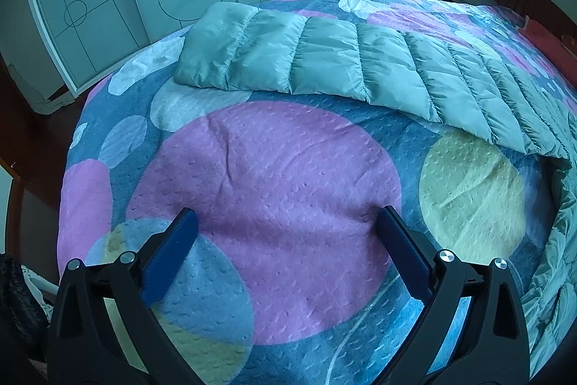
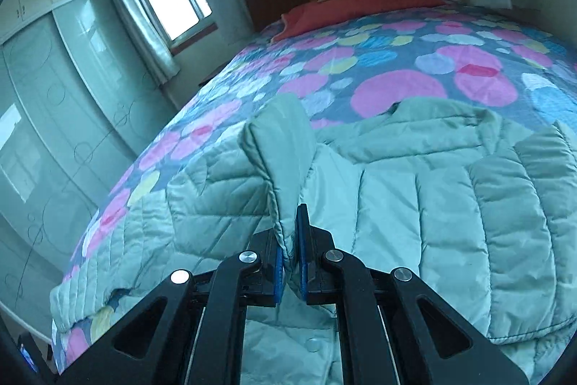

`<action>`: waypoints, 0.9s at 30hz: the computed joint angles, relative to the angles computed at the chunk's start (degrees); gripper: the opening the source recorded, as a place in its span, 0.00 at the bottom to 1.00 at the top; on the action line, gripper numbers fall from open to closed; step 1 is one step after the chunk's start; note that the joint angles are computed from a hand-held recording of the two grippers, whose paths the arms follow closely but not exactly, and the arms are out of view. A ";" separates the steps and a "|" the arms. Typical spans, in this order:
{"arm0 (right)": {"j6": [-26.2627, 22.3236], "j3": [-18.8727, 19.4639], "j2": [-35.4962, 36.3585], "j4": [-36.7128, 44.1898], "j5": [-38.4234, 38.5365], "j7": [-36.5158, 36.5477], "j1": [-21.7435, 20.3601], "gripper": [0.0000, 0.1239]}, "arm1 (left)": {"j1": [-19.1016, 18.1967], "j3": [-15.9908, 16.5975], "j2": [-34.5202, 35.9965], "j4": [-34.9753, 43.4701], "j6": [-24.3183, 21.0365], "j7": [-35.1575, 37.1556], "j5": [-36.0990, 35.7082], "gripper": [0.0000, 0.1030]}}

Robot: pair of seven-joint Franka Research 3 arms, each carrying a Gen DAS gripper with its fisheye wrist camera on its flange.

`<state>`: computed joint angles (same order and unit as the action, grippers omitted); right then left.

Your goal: Fold large clothes

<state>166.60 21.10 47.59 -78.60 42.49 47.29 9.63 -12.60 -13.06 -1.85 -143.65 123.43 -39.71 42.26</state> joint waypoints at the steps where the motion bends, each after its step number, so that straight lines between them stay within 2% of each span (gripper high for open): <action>1: -1.59 -1.27 0.12 0.23 -1.49 0.90 1.27 0.05 | -0.03 -0.02 -0.02 0.04 -0.09 0.00 -0.04 0.96; 6: -9.66 -6.05 1.46 2.50 -8.03 5.74 5.97 0.06 | -0.02 0.02 0.01 0.05 -0.05 -0.02 0.01 0.97; 8: -11.53 -6.77 2.41 3.53 -9.76 6.37 6.61 0.10 | -0.04 0.02 0.03 0.08 -0.12 0.06 -0.06 0.97; 9: -11.73 -6.20 2.12 3.01 -9.71 5.69 6.14 0.17 | -0.03 0.03 0.00 0.04 -0.06 0.04 -0.05 0.97; 10: -12.40 -5.16 1.58 2.26 -9.11 4.58 5.16 0.23 | -0.03 0.02 0.02 0.04 -0.04 -0.01 -0.01 0.97; 11: -13.05 -4.15 0.90 1.33 -8.20 3.48 4.21 0.38 | -0.06 0.00 0.02 0.07 -0.08 -0.01 -0.05 0.97; 12: -12.74 -2.36 -0.50 -0.83 -6.28 0.94 2.46 0.46 | -0.03 0.04 0.03 0.06 -0.04 0.03 -0.03 0.97; 16: -7.51 2.05 -7.77 -11.00 3.18 -10.11 -3.94 0.46 | -0.03 0.04 0.08 0.12 -0.08 0.03 -0.02 0.97; 18: -4.30 2.66 -10.71 -14.60 8.78 -14.43 -6.83 0.45 | -0.05 0.03 0.11 0.12 -0.13 0.00 -0.01 0.97; 19: -2.59 1.66 -11.69 -15.63 10.51 -15.10 -7.27 0.44 | -0.05 0.04 0.09 0.11 -0.13 0.01 -0.01 0.97; 20: -0.84 -0.12 -12.27 -16.22 10.97 -14.52 -6.78 0.39 | -0.08 0.01 0.06 0.10 -0.14 -0.01 -0.05 0.97; 21: 0.77 -2.80 -12.37 -16.37 10.16 -12.52 -5.83 0.32 | -0.07 0.02 0.12 0.17 -0.20 0.05 -0.05 0.97; 23: 2.49 -8.95 -11.30 -15.80 6.46 -5.01 -3.49 0.27 | -0.07 0.03 0.21 0.29 -0.29 0.11 -0.09 0.97; 25: 3.00 -12.46 -9.54 -15.04 3.28 1.02 -2.66 0.26 | -0.04 0.08 0.37 0.46 -0.43 0.28 -0.10 0.97; 27: 0.73 -15.04 -7.41 -13.68 -0.35 5.56 -1.90 0.26 | -0.07 0.09 0.37 0.47 -0.44 0.30 -0.13 0.97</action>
